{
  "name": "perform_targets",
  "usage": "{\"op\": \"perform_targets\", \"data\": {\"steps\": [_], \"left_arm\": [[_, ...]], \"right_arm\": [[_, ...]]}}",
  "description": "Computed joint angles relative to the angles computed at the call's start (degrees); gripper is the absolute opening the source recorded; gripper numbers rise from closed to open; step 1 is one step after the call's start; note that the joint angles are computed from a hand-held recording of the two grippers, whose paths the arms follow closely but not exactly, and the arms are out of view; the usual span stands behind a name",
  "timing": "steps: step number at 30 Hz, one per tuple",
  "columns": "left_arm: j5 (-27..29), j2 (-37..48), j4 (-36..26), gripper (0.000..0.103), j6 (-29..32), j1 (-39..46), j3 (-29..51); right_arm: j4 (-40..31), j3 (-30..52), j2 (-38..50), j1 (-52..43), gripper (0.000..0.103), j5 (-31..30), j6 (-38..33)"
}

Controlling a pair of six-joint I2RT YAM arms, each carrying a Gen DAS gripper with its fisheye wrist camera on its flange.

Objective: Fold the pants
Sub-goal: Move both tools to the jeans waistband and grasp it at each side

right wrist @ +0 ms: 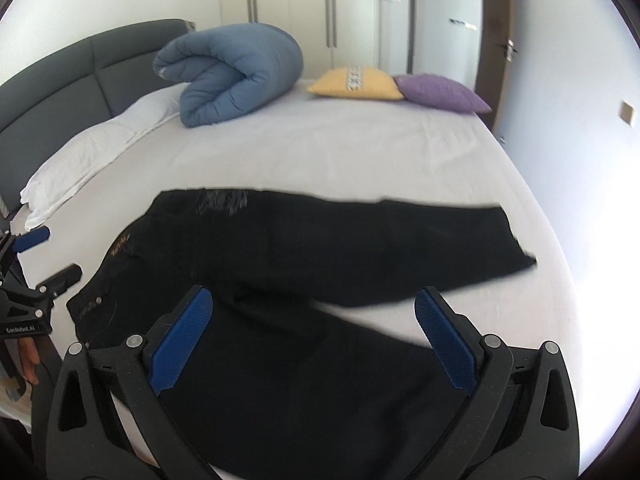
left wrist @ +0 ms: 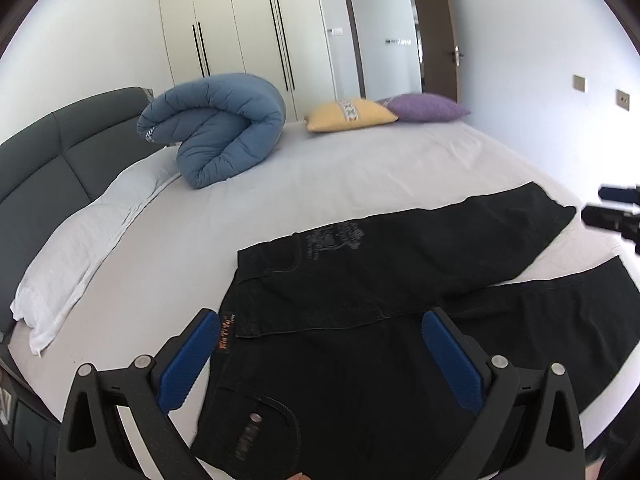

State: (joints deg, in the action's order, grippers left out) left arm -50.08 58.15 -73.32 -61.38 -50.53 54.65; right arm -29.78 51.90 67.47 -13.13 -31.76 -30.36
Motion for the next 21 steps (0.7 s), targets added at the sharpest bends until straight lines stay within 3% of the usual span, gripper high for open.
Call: {"op": "perform_targets", "data": {"steps": [3, 6, 8, 10, 13, 15, 21], "left_arm": [[8.17, 1.31, 9.06, 0.103, 18.29, 18.24, -0.49], [14.79, 3.45, 24.42, 0.103, 38.52, 34.82, -0.92], [21.57, 9.92, 35.57, 0.103, 54.13, 44.31, 0.63], [26.35, 19.72, 42.38, 0.103, 67.00, 49.90, 4.86], [34.88, 32.59, 43.67, 0.103, 78.66, 56.54, 12.50], [41.33, 42.77, 40.72, 0.103, 83.26, 60.79, 20.50], [51.99, 58.83, 30.81, 0.100, 89.80, 67.40, 37.09]], "right_arm": [[3.08, 8.38, 11.29, 5.60, 0.103, 4.17, -3.43], [3.52, 17.74, 21.61, 10.38, 0.103, 7.09, -6.89], [2.90, 25.06, 28.87, 12.39, 0.103, 6.98, -7.73], [1.07, 33.06, 35.98, 14.45, 0.103, 8.26, -9.08], [-2.20, 44.30, 45.48, 16.11, 0.099, 8.64, -12.31], [-7.15, 54.14, 52.46, 16.81, 0.084, 8.04, -13.67], [-20.20, 74.70, 66.76, 17.42, 0.062, 5.35, -17.81]]}}
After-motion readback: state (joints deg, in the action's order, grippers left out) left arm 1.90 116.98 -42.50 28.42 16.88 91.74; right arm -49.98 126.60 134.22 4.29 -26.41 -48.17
